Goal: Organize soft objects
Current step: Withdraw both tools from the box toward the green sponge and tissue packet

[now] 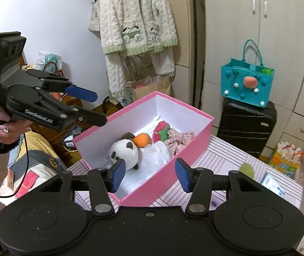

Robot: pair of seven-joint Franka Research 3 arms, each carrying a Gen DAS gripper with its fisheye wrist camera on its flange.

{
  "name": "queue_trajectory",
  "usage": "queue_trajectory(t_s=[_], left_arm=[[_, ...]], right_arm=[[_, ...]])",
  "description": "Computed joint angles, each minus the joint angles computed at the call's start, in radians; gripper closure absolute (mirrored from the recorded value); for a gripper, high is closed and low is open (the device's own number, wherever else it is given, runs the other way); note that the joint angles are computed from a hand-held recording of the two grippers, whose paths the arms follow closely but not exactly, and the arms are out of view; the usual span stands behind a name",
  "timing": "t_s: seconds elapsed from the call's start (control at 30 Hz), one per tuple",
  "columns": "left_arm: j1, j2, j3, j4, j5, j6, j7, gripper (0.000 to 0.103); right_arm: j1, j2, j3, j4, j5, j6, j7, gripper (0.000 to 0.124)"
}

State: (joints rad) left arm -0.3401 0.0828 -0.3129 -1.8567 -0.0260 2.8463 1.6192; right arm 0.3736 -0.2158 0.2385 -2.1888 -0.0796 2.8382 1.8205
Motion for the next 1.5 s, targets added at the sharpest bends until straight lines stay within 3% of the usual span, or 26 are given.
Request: queue_trajectory(t_s=[0.2, 0.5, 0.8, 0.93, 1.17, 1.33, 1.43, 1.5], left_arm=[[-0.024, -0.037, -0.023, -0.013, -0.103, -0.030, 0.057, 0.030], [-0.083, -0.004, -0.044, 0.048, -0.077, -0.102, 0.073, 0.030], [-0.124, 0.116, -0.072, 0.175, -0.035, -0.191, 0.068, 0.028], [-0.140, 0.185, -0.077, 0.247, -0.004, -0.213, 0.054, 0.028], [-0.204, 0.319, -0.051, 0.366, 0.135, -0.179, -0.021, 0.030], [-0.276, 0.429, 0.008, 0.481, 0.261, -0.172, -0.115, 0.031], [-0.321, 0.479, 0.062, 0.513, 0.338, -0.119, -0.237, 0.032], [-0.324, 0.506, 0.063, 0.530, 0.353, -0.100, -0.284, 0.032]], right_arm=[[-0.019, -0.123, 0.015, -0.102, 0.005, -0.018, 0.029, 0.065], [-0.067, -0.292, 0.049, -0.236, 0.018, -0.045, 0.050, 0.064], [-0.075, -0.385, 0.041, -0.362, 0.062, -0.017, 0.014, 0.060], [-0.081, -0.389, 0.023, -0.399, 0.085, 0.010, -0.011, 0.060], [-0.102, -0.360, -0.033, -0.439, 0.138, 0.071, -0.077, 0.060], [-0.100, -0.303, -0.093, -0.434, 0.193, 0.122, -0.145, 0.060], [-0.084, -0.260, -0.131, -0.419, 0.236, 0.154, -0.198, 0.060], [-0.052, -0.227, -0.172, -0.403, 0.277, 0.168, -0.249, 0.060]])
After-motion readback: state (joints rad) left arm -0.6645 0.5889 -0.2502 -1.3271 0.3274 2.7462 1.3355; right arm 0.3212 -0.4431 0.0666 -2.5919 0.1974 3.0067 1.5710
